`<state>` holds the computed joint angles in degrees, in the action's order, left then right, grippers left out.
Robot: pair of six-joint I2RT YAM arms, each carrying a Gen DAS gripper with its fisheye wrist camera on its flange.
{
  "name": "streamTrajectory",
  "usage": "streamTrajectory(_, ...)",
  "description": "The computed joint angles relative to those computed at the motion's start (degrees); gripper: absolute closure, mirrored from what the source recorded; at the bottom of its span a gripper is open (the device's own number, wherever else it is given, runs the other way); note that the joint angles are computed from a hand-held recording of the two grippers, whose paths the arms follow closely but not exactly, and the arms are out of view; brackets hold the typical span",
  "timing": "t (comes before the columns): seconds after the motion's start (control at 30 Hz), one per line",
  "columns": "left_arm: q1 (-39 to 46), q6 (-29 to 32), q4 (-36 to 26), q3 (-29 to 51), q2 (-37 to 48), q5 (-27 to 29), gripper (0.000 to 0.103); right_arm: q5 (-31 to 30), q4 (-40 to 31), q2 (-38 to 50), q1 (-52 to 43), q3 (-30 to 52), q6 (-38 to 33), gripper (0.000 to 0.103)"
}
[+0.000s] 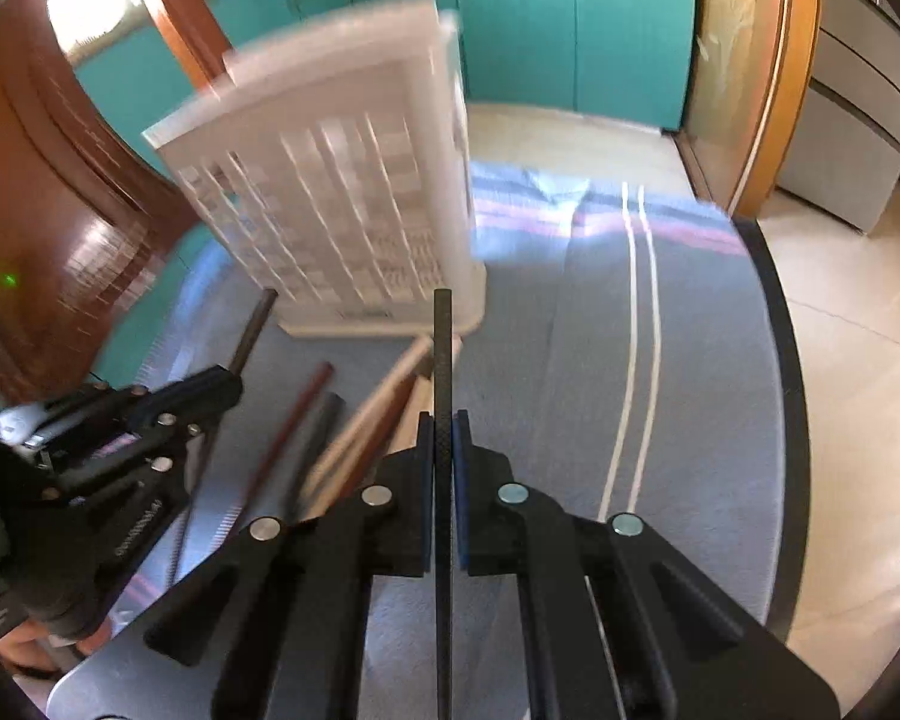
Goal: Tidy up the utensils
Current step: 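Lift both chopsticks over the white basket and open both tools to drop them in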
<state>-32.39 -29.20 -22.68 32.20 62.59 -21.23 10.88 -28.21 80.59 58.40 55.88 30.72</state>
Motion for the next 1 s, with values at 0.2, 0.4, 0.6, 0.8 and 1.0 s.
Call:
streamTrajectory(0.2,-2.8,-0.1,-2.8,-0.6,-6.9,-4.1,0.096,-1.6,-1.2,-10.5,-0.5,-1.0,-1.6,0.096)
streamTrajectory(0.4,-9.3,-3.7,-12.4,1.8,-19.1,-10.3,0.096,0.1,-4.5,-19.1,2.1,1.7,-2.6,0.096)
streamTrajectory(0.6,-16.0,-3.8,-18.8,10.3,-26.2,-17.4,0.096,5.6,-7.8,-22.1,6.1,8.3,-2.1,0.096)
streamTrajectory(0.8,-10.7,3.1,-15.0,18.4,-27.7,-16.8,0.096,5.7,-5.5,-20.3,2.8,14.6,-4.3,0.096)
streamTrajectory(1.0,-10.1,5.5,-4.9,18.3,-29.5,-24.4,0.096,17.3,15.6,-21.0,3.2,8.8,-8.6,0.096)
